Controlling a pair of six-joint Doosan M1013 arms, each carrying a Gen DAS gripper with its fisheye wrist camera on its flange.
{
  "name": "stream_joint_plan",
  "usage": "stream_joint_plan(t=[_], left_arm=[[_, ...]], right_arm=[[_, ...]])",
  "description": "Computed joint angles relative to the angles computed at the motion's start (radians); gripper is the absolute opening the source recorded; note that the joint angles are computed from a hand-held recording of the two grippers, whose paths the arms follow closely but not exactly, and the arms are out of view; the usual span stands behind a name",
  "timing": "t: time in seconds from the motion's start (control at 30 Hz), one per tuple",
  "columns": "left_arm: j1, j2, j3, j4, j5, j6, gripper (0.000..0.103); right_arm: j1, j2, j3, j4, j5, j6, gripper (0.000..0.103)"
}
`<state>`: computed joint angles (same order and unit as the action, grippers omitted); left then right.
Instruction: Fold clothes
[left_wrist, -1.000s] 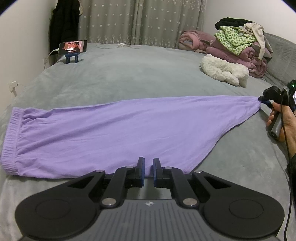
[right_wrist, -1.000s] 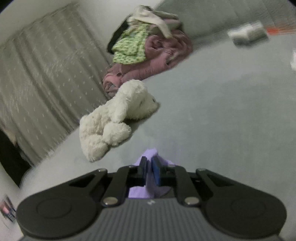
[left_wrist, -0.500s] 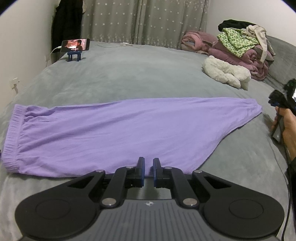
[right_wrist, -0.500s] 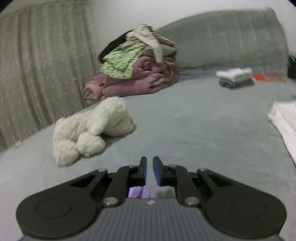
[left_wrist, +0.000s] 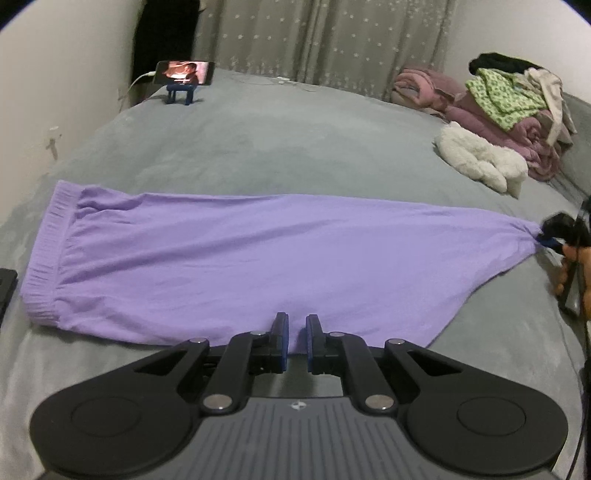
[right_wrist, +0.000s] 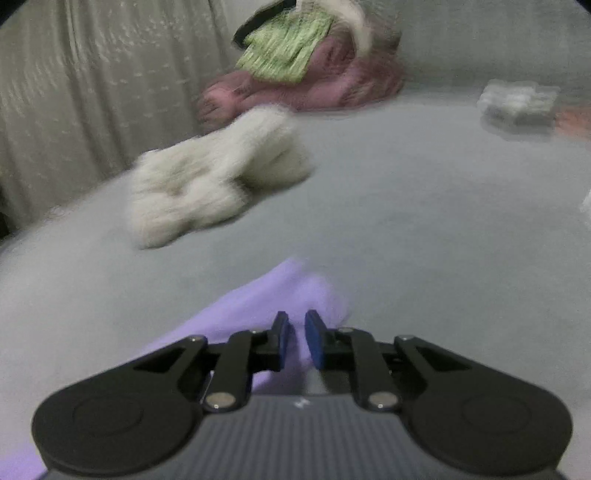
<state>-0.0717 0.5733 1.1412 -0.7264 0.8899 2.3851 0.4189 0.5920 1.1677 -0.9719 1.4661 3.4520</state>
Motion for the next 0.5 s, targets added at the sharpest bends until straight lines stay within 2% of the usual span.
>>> stream_joint_plan(t=[0.13,0.2,0.27,0.37,0.43,0.47,0.5], left_arm=[[0.007,0.006,-0.013,0.004,-0.004,-0.039,0.008],[0.011,0.009,-0.021,0.003,-0.005,-0.059,0.008],[0.018,0.011,-0.029,0.003,-0.022,-0.076,0.008],[0.034,0.020,-0.050,0.008,-0.041,-0.119,0.008],[0.048,0.031,-0.070,0.020,-0.059,-0.168,0.009],[0.055,0.039,-0.083,0.032,-0.067,-0.199,0.013],[0.061,0.047,-0.096,0.047,-0.074,-0.233,0.015]], right_arm=[[0.017,-0.001,0.002,-0.042,-0.019,-0.007,0.024],[0.030,0.011,-0.025,-0.082,-0.047,-0.077,0.031],[0.042,0.012,-0.040,-0.102,-0.145,-0.159,0.038],[0.049,0.012,-0.061,-0.055,-0.373,-0.329,0.041],[0.047,0.017,-0.075,0.022,-0.534,-0.450,0.041],[0.045,0.027,-0.091,0.082,-0.597,-0.523,0.041],[0.044,0.042,-0.114,0.144,-0.625,-0.607,0.041]])
